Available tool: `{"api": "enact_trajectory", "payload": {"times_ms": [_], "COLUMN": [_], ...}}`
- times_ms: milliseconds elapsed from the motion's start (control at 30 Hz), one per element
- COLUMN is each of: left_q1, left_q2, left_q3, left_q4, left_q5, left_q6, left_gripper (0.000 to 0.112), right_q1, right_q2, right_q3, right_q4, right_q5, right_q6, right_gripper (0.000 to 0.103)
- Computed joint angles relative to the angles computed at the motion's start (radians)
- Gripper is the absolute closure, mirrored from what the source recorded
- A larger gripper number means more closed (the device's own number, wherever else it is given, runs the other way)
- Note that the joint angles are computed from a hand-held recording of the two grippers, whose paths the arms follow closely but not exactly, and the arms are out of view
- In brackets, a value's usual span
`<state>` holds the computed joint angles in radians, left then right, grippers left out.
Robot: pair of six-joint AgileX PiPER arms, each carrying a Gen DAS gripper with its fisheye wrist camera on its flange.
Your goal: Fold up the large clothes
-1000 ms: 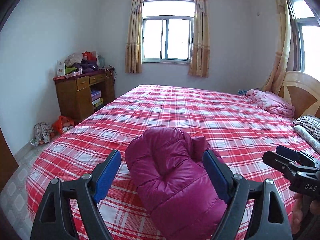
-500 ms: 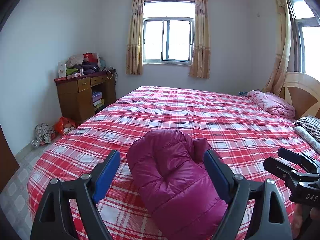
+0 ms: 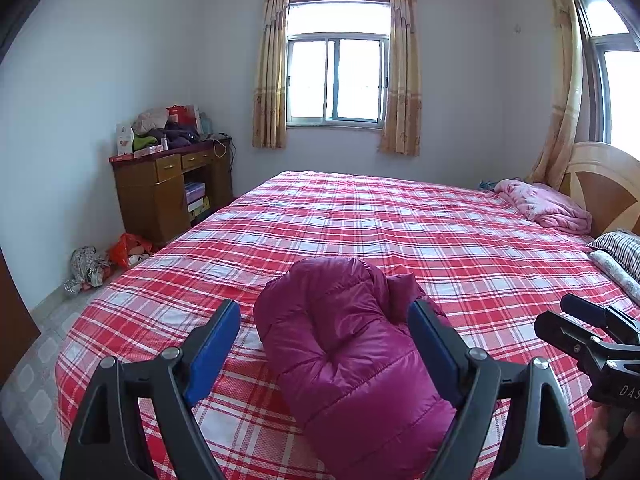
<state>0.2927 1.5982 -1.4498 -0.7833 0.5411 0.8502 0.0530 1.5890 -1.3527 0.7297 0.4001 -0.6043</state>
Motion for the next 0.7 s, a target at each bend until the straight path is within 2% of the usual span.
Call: {"api": "enact_trajectory", "payload": {"times_ms": [700], "left_q1": [-0.017], "left_q2": [-0.005], "left_q3": [0.013], "left_q4": [0.045], "left_q5": [-0.017], "left_q6": [-0.038], "left_gripper": [0.026], "right_q1": [0.003], "right_q2": [-0.001], "right_q3": [0.003], "right_q4": [-0.004], "right_q5": [-0.005], "right_q6": [-0.001], "right_gripper": [0.011]}}
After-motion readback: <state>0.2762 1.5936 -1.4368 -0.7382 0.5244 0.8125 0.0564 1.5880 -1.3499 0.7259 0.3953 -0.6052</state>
